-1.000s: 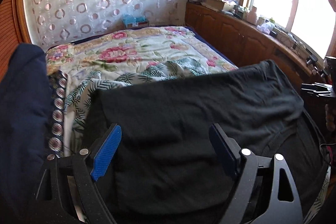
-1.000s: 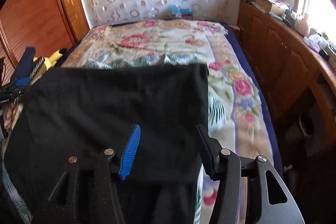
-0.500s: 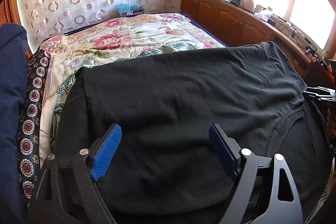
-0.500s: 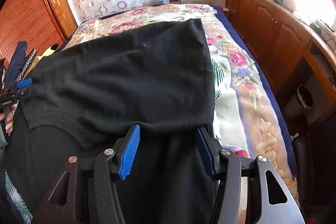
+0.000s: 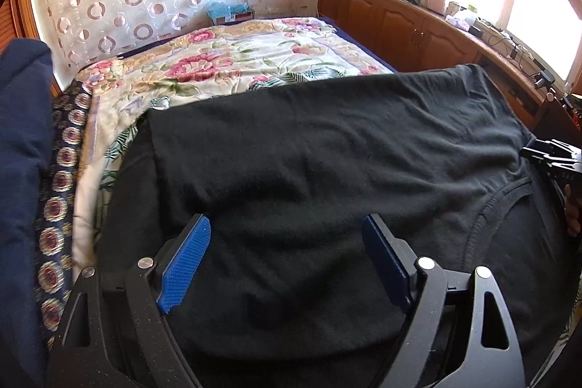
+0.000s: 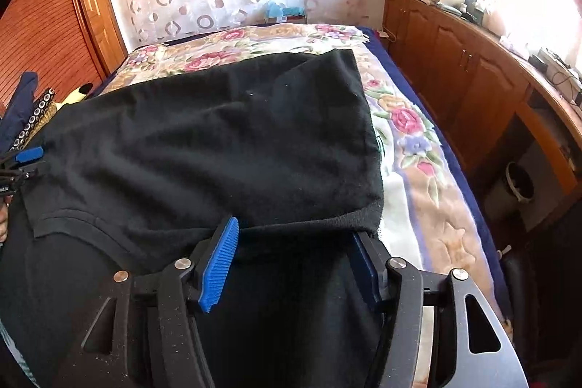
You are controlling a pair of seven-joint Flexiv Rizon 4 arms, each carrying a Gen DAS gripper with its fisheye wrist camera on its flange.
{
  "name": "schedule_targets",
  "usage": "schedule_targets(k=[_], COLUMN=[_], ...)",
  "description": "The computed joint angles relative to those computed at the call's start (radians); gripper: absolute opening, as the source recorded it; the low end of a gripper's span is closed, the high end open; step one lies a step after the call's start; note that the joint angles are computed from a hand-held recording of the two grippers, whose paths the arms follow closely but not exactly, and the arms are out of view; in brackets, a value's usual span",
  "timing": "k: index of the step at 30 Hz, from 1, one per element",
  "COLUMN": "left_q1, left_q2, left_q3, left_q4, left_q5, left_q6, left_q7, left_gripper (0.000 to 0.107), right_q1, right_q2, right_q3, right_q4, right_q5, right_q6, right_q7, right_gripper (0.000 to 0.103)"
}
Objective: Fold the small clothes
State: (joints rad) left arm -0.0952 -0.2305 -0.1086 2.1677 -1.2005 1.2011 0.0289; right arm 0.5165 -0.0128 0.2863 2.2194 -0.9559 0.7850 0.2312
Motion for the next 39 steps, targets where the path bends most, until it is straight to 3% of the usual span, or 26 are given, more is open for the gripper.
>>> schedule_targets(k=[7,15,19,26,30,34,38,39], left_q1=[-0.002,-0.008,-0.021,-0.02,-0.014,-0.02,-0.03,-0.033], left_q2=[0.058,0.047,0.035,0.035,0.046,0.067,0.1,0.105], left_q3=[0.034,0.034,0.017,0.035,0.043,0.039,0.056,0.06], left_q4=[0.066,0.103,0.093,0.088,0.095,0.111,0.12,0.121], left_q5=[-0.026,-0.062,-0.164,-0.162,-0.15,-0.198,-0.24,-0.241], left_q6=[0.039,0.135,0.18,0.15,0.127,0.113,0.075,0.069], left_q7=[-0.007,-0.006,0.06,0.039,0.029,0.082,0.114,0.114], left_gripper=[0.085,0.068,0.064,0.042,0.014,0.009,0.008,0.008], right_q1=[0.002,0.003,0.003,0.002,0.002,-0.001,-0.028,-0.033], right_q2=[-0.005,-0.006,-0.006,-0.006,-0.005,-0.002,0.022,0.026], right_q3=[-0.001,-0.001,-0.002,-0.002,-0.002,-0.004,-0.015,-0.016], right_q4=[-0.009,-0.011,-0.01,-0.008,-0.007,-0.003,0.028,0.029], right_q5=[0.008,0.008,0.007,0.005,0.004,0.0,-0.052,-0.064], right_q6=[-0.006,-0.008,-0.007,-0.005,-0.003,0.004,0.079,0.086], right_q7=[-0.011,-0.016,-0.016,-0.017,-0.017,-0.012,0.059,0.065], right_gripper=[0.065,0.065,0.065,0.065,0.065,0.065,0.065,0.061])
